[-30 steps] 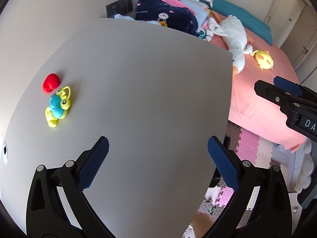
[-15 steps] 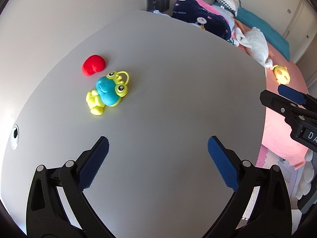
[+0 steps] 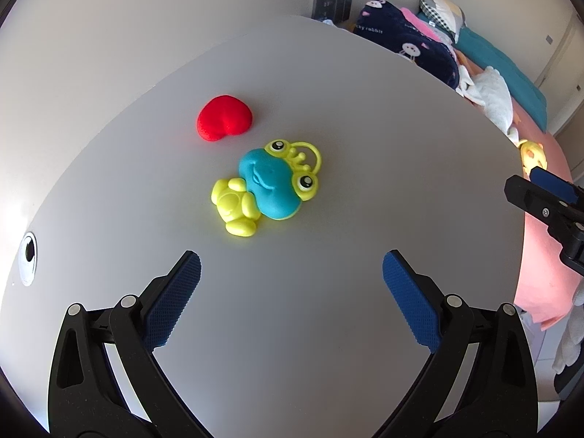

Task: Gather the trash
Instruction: 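Bring both open tools back over the red heart and frog toy on the desk, then grasp the teal frog toy with the left tool while the right tool grasps the red heart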

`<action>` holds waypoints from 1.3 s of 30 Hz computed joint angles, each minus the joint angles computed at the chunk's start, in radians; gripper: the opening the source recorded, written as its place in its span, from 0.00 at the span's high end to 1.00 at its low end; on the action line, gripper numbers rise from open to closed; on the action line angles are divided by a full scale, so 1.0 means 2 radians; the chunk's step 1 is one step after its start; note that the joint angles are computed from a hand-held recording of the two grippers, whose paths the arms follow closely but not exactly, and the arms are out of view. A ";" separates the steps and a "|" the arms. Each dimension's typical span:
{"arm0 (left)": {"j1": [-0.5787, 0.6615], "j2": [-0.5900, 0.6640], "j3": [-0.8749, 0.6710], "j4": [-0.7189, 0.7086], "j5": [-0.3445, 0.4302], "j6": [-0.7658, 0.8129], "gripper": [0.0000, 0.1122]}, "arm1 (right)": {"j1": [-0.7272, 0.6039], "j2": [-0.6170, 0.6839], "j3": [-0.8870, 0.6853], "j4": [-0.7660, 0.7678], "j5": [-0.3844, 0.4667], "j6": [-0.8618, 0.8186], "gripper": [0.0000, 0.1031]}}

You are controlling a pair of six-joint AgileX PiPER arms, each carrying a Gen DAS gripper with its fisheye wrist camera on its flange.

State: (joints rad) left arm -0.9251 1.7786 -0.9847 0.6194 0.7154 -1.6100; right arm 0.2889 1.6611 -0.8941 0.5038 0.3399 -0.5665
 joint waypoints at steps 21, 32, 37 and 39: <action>0.087 0.028 0.017 0.028 -0.059 0.078 0.31 | 0.047 0.073 -0.082 -0.057 0.000 0.085 0.26; 0.081 -0.013 0.076 0.095 -0.056 -0.040 0.46 | 0.078 0.098 -0.107 -0.082 0.004 0.114 0.26; 0.072 -0.047 0.107 0.092 -0.039 -0.067 0.46 | 0.100 0.113 -0.128 -0.082 0.011 0.115 0.26; 0.066 -0.061 0.120 0.090 -0.029 -0.080 0.46 | 0.109 0.119 -0.135 -0.076 0.012 0.110 0.26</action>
State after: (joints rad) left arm -0.7924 1.6566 -0.7445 0.8000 0.6564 -1.7705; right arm 0.5067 1.9000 -1.1648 0.3517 0.3645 -0.3470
